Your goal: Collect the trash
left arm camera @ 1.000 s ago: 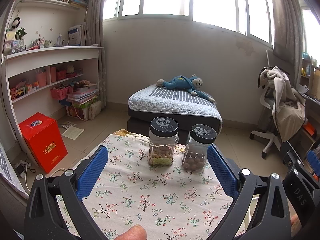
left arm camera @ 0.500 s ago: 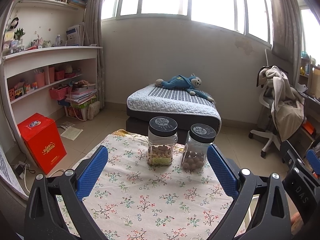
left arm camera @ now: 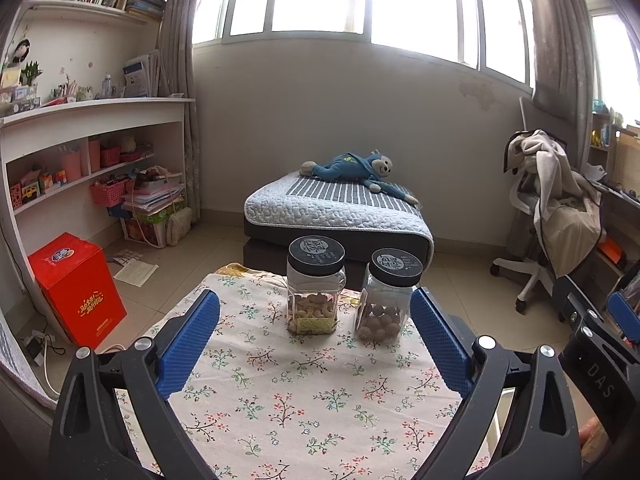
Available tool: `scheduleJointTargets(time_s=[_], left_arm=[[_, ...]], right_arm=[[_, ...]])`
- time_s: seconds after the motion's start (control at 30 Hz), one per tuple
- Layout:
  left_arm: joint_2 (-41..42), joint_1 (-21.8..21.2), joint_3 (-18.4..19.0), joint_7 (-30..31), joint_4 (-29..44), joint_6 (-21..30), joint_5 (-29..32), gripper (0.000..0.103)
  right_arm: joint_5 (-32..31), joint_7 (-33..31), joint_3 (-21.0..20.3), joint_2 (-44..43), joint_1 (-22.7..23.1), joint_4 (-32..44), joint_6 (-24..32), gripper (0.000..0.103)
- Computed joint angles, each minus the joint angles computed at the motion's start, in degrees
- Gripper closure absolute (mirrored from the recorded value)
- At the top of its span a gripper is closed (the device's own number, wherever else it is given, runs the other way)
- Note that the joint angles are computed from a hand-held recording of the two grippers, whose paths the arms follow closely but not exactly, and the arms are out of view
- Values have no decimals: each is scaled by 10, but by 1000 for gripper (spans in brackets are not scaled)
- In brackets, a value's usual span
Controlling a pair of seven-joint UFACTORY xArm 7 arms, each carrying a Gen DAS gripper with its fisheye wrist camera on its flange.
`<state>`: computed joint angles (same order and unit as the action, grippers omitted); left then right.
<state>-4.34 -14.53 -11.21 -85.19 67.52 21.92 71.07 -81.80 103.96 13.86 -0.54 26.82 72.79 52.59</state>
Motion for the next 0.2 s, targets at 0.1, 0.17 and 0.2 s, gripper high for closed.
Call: scheduleJointTargets(time_s=[0.1, 0.17, 0.2], left_arm=[[2, -2, -1, 17, 5, 8, -20, 7], [2, -4, -2, 18, 6, 13, -17, 7], [4, -5, -3, 19, 8, 16, -19, 7]], right_arm=[[0, -1, 0, 0, 0, 0, 1, 7], [1, -1, 0, 0, 0, 1, 1, 7], [1, -1, 0, 0, 0, 1, 1, 7]])
